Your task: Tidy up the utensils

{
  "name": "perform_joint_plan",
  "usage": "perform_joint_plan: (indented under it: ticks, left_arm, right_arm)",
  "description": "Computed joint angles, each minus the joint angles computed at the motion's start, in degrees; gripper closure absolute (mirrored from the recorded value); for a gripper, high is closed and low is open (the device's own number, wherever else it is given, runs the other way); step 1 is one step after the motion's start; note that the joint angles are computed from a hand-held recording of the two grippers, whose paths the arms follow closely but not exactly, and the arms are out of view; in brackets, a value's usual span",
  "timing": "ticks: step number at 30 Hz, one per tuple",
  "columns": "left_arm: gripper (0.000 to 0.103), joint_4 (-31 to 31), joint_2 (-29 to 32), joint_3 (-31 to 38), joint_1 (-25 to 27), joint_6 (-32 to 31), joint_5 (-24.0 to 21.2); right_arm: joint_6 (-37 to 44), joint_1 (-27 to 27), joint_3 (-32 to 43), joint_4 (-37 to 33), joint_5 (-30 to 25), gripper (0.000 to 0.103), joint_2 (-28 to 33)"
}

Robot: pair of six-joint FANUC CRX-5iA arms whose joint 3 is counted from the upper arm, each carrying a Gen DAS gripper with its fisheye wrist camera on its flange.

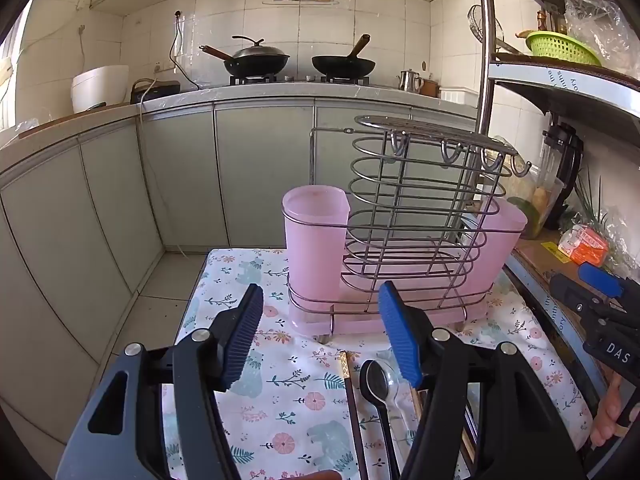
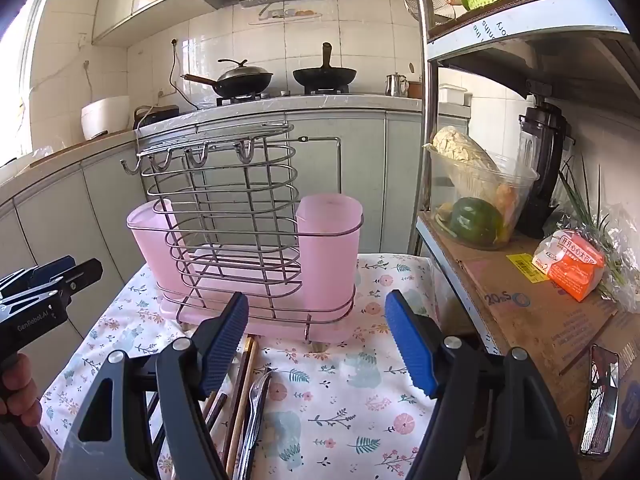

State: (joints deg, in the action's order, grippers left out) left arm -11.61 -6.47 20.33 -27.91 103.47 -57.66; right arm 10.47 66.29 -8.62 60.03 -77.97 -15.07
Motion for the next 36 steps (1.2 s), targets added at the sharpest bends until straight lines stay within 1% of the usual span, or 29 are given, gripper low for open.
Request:
perform_joint_plan:
  ticks: [15,19,36]
  left_arm:
    - [0.042,1.2,0.6,1.0,1.1,-1.5,-0.7]
    - [0.042,-0.3,0.2,0.5,-0.1,-0.1,-0.4]
    - [0.042,-0.2,0.2,0.2,-0.1,-0.2,-0.1]
  right_arm:
    - [0.3,-0.1,0.1,-0.1,-0.1,0.033,0.1]
    - [0.3,-0.1,0.1,-0.2,-0.1,0.033,0.1]
    - [0.5,0.1,0.2,0.0,-0.4,0.033,0.1]
